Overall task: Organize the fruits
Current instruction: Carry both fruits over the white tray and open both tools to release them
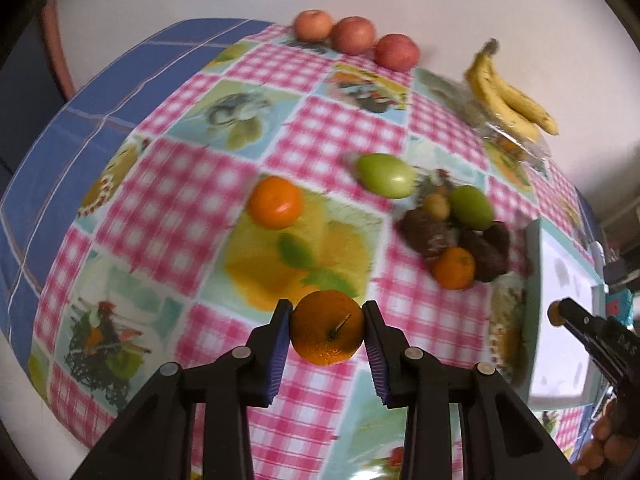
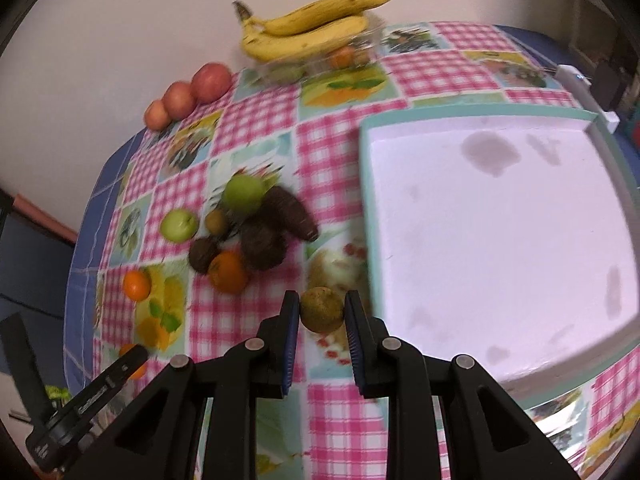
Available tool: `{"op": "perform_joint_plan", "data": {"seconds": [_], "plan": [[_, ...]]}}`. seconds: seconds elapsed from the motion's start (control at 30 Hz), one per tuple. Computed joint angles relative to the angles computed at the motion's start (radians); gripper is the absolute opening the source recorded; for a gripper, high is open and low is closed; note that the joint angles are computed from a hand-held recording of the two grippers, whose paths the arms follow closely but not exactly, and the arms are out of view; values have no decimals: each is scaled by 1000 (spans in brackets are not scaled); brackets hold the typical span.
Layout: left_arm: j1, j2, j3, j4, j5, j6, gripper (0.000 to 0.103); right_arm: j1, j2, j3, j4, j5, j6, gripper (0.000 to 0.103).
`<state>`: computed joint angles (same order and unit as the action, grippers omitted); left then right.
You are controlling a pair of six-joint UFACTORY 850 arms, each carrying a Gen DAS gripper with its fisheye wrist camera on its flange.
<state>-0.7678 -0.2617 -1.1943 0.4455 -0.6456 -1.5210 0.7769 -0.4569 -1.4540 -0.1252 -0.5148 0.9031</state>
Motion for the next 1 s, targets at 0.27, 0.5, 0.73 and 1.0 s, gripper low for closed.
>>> {"op": "perform_joint_plan", "data": {"seconds": [0.27,0.5,0.73,1.0], "plan": [[-12,-115,-185,-30,-43,155,38,-56,57,46,-181,-6,209,24],[-28,-253,-391,-62,-62,313,38,-114,78,83,-357,-145,402,24],[-53,-418,-636,-119,-81,501,38,-158,92,112,-412,-188,480,24],[-70,-622,-927,-158,-155,653,38,-190,81,115,-412,-197,488,24]]}}
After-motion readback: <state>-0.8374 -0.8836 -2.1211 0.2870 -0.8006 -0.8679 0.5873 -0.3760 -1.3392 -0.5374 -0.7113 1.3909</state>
